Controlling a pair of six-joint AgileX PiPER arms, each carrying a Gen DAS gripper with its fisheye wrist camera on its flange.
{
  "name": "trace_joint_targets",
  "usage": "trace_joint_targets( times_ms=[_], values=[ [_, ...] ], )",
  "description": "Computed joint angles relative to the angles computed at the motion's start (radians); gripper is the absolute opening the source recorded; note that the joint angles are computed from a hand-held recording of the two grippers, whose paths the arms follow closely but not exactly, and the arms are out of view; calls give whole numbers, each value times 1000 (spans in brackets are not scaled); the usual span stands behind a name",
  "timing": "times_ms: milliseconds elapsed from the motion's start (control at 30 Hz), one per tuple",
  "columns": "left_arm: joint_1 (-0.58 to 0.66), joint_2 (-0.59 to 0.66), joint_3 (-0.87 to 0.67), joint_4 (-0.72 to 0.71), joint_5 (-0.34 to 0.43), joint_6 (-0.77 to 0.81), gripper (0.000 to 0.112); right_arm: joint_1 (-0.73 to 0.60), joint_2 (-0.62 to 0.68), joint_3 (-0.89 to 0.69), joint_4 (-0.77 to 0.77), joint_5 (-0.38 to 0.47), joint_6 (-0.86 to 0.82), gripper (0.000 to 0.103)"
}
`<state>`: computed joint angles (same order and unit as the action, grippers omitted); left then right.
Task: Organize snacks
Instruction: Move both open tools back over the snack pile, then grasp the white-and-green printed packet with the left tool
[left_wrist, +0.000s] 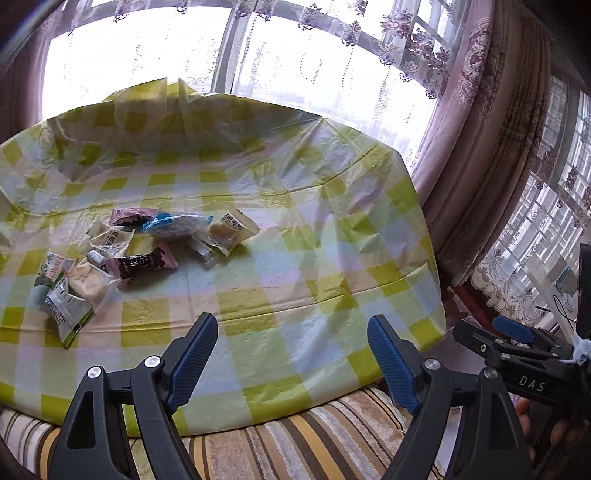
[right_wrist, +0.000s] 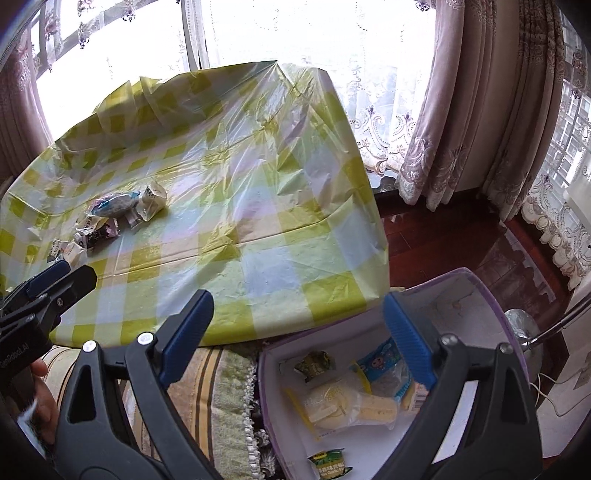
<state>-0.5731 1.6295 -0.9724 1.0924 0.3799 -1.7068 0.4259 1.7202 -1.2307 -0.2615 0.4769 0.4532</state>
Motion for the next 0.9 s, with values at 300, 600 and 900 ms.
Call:
trace_joint_targets(
  times_ms=[300,600,900],
  values=[
    [150,-90,158,109,-66,-225,82,70,85,-115,94,16,-57,94],
    [353,-163,291,173,-144,-367,74,144,194,-271,86,56,-22,94],
    [548,-148,338,103,-270,-289,68,199,318,-431,144,118,-55,94]
  ],
)
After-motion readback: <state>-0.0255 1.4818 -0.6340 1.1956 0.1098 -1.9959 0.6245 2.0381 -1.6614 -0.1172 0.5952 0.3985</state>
